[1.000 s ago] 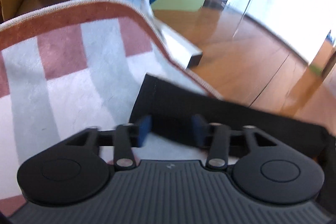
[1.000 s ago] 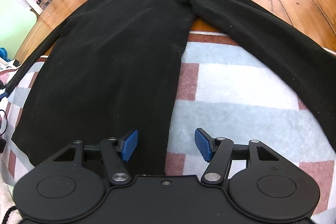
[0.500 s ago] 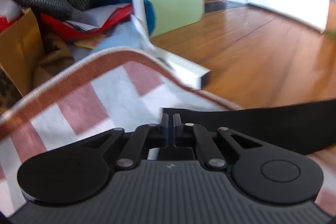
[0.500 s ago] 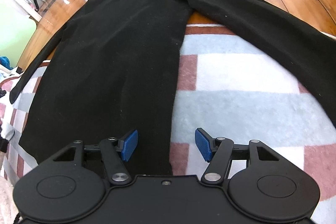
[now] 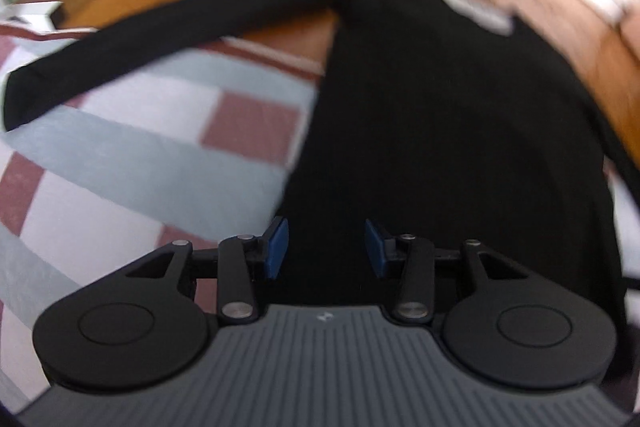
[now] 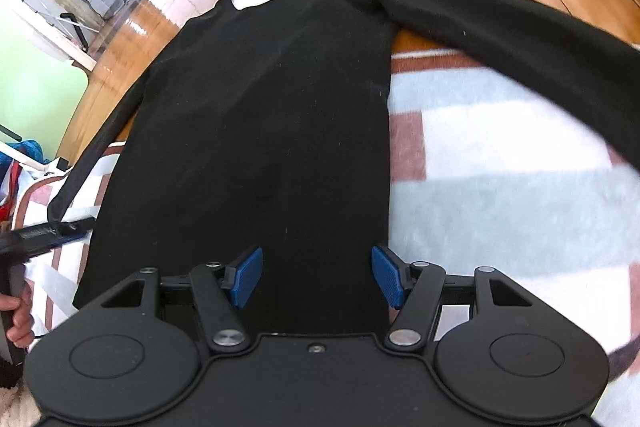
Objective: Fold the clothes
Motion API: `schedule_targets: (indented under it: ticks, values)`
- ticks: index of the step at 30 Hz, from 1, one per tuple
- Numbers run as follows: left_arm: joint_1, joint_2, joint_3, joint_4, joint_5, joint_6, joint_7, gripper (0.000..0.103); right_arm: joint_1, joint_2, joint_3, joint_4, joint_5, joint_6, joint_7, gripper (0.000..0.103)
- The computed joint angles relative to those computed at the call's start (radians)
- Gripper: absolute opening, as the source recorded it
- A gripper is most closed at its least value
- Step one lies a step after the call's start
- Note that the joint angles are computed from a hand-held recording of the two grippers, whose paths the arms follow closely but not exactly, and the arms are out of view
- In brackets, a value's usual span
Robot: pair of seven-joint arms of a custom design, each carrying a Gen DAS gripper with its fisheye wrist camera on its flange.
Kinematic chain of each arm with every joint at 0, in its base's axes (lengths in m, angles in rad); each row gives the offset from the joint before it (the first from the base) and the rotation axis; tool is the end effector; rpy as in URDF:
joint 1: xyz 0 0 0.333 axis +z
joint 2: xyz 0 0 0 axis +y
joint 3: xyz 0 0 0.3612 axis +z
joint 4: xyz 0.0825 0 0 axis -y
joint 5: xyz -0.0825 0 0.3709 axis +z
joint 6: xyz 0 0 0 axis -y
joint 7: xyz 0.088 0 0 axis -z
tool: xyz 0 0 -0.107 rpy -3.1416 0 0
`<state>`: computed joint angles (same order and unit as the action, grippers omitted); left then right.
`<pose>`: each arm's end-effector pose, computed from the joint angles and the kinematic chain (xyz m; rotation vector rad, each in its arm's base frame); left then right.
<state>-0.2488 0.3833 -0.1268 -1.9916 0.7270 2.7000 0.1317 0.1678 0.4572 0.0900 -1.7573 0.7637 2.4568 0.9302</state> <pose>0.5894 -0.2495 0.3509 -2.3617 1.4514 -0.5126 0.6699 0.1677 0.3823 -2.0612 1.4637 0.1863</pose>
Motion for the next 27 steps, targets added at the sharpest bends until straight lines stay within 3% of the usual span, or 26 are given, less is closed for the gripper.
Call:
schedule_targets:
  ticks: [2,6,8,10,11,14,15,16,17,18,20,22,24,26,27]
  values:
    - [0.024,0.009,-0.037,0.006,-0.032,-0.016,0.121,0.043,0.004,-0.014,-0.008,-0.024,-0.014,0.013,-0.003,0.066]
    - [0.040,-0.021,-0.040,-0.039,-0.066,0.010,0.175,0.068,0.003,-0.038,-0.025,-0.062,-0.035,0.032,0.019,0.066]
    - [0.057,-0.027,-0.052,-0.053,-0.116,0.008,0.184,0.074,-0.017,-0.054,-0.023,-0.088,-0.008,0.015,0.025,0.066]
    - [0.138,-0.014,-0.121,-0.097,-0.289,0.107,0.285,0.085,-0.038,-0.073,-0.020,-0.119,0.021,-0.018,0.014,0.066]
    - [0.139,-0.024,-0.115,-0.129,-0.297,0.172,0.278,0.094,-0.049,-0.084,-0.014,-0.136,0.040,-0.042,-0.009,0.066]
    - [0.188,-0.019,-0.173,-0.154,-0.393,0.212,0.349,0.096,-0.058,-0.125,-0.001,-0.202,0.085,-0.064,-0.124,0.066]
    - [0.181,-0.020,-0.166,-0.159,-0.395,0.226,0.355,0.091,-0.052,-0.138,0.002,-0.228,0.104,-0.037,-0.170,0.067]
    - [0.174,-0.021,-0.160,-0.164,-0.394,0.239,0.360,0.080,-0.041,-0.150,0.003,-0.249,0.114,-0.003,-0.211,0.058]
    - [0.154,-0.025,-0.142,-0.157,-0.375,0.223,0.361,0.031,-0.027,-0.154,-0.001,-0.253,0.101,0.017,-0.226,0.049]
    - [0.115,-0.027,-0.113,-0.135,-0.339,0.167,0.356,0.005,-0.015,-0.158,-0.004,-0.258,0.087,0.036,-0.240,0.006]
    - [0.048,-0.068,-0.041,-0.153,-0.249,0.165,0.273,0.004,0.003,-0.180,0.001,-0.285,0.100,0.124,-0.299,0.007]
    - [-0.002,-0.105,0.012,-0.167,-0.143,0.155,0.179,0.004,-0.009,-0.219,0.030,-0.319,0.214,0.204,-0.438,0.007]
    - [0.015,-0.139,0.019,-0.221,-0.103,0.227,0.121,0.004,-0.035,-0.239,0.037,-0.318,0.292,0.165,-0.497,0.007]
    - [0.043,-0.130,-0.018,-0.222,-0.133,0.185,0.154,0.004,-0.012,-0.212,-0.015,-0.286,0.167,0.077,-0.382,0.006]
    - [0.088,-0.110,-0.066,-0.221,-0.205,0.199,0.228,0.004,0.018,-0.197,-0.038,-0.285,0.089,0.099,-0.326,0.006]
